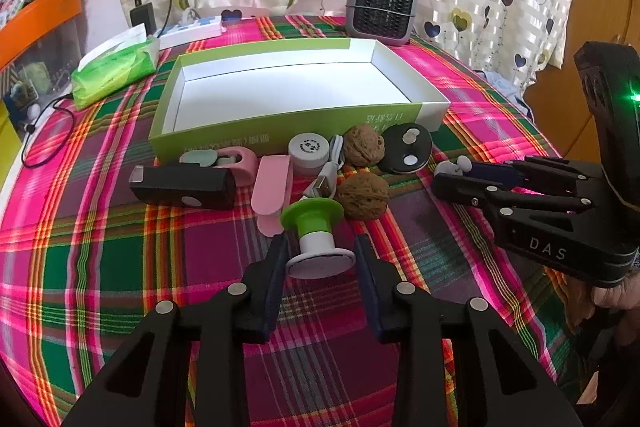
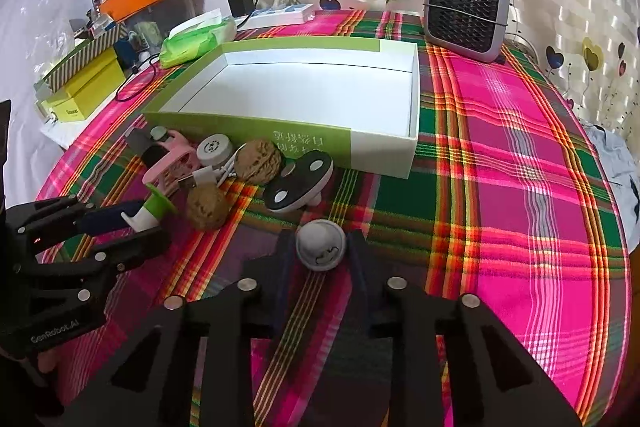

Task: Organize objects
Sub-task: 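Grasp the white knob with the right tool while the left tool grasps the green-and-white suction holder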

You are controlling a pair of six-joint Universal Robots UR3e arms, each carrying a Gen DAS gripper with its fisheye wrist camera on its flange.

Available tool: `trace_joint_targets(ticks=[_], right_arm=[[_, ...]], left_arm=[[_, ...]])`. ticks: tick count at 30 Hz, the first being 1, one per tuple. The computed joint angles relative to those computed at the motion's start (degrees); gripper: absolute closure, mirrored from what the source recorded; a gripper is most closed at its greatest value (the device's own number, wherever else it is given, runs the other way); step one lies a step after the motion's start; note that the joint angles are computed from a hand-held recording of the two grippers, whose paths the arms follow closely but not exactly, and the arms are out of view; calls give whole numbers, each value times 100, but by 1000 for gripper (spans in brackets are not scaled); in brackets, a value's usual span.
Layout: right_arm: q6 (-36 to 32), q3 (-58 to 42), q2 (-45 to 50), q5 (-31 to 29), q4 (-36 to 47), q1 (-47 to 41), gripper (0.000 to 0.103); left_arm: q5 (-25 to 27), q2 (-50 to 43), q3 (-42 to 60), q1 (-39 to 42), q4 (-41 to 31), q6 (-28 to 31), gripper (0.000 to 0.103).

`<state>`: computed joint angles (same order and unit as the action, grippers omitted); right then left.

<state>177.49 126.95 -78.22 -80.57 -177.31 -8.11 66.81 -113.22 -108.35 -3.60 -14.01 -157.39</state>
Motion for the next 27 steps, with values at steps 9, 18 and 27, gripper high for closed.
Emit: trace_joint_targets(ticks=[9, 18, 27], right_arm=[[-12, 118, -95, 10, -55, -6, 76], [19, 390, -373, 3, -141, 39, 76], [54, 533, -637, -49, -169, 129, 76]], left_arm=[[-61, 77, -42, 58, 32, 5, 71], [-204, 304, -355, 197, 192, 18, 71], [-398, 566, -696, 356, 367, 37, 72]])
